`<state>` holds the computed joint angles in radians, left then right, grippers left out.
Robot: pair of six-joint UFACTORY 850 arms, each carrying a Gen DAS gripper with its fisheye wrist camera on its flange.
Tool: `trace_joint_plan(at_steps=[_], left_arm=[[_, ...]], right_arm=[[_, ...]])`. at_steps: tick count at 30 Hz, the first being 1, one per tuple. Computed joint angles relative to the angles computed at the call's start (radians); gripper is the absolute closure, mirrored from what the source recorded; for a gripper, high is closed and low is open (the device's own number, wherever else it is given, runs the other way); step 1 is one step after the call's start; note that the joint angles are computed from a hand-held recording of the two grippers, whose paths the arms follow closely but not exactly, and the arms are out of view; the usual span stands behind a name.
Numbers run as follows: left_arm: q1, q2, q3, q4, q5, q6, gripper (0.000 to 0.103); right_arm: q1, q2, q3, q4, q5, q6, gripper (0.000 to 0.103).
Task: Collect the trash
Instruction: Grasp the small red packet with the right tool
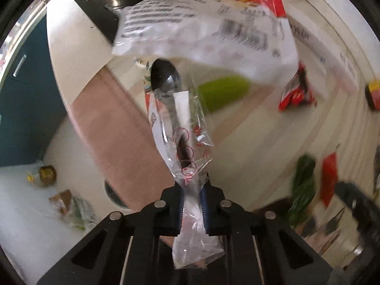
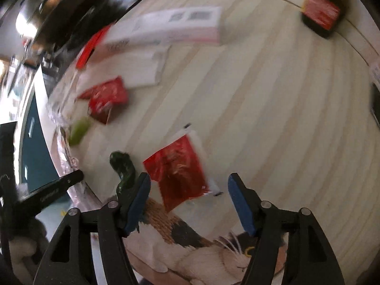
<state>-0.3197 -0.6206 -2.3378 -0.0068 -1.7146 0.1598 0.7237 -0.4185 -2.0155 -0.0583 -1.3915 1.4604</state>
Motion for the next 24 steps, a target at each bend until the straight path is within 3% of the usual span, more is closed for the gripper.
trace_joint_plan(at_steps=[5, 8, 11, 12, 13, 19, 24], left_arm=[[0.010, 0.090, 0.135, 0.027, 0.066, 0.039, 0.094], [0.018, 0.108, 0.160, 0.027, 0.079, 0.049, 0.094], [0.027, 0.115, 0.161, 0.024, 0.076, 0.054, 0.095], [0.032, 0.113, 0.157, 0.023, 0.075, 0.059, 0.095], [0.045, 0.120, 0.172, 0.022, 0.083, 0.072, 0.095], [0.059, 0.131, 0.171, 0.026, 0.089, 0.085, 0.096], [0.075, 0.139, 0.135, 0.001, 0.072, 0.103, 0.097]], right_arm=[[-0.001, -0.095, -0.097, 0.023, -0.088, -0.080, 0.023], [0.020, -0.173, -0.203, -0.027, -0.183, -0.113, 0.028], [0.042, -0.235, -0.293, -0.091, -0.263, -0.124, 0.056], [0.050, -0.224, -0.278, -0.111, -0.244, -0.115, 0.065], [0.053, -0.212, -0.259, -0.114, -0.219, -0.103, 0.066], [0.069, -0.201, -0.247, -0.133, -0.189, -0.048, 0.069], [0.095, -0.220, -0.315, -0.188, -0.211, 0.003, 0.070]])
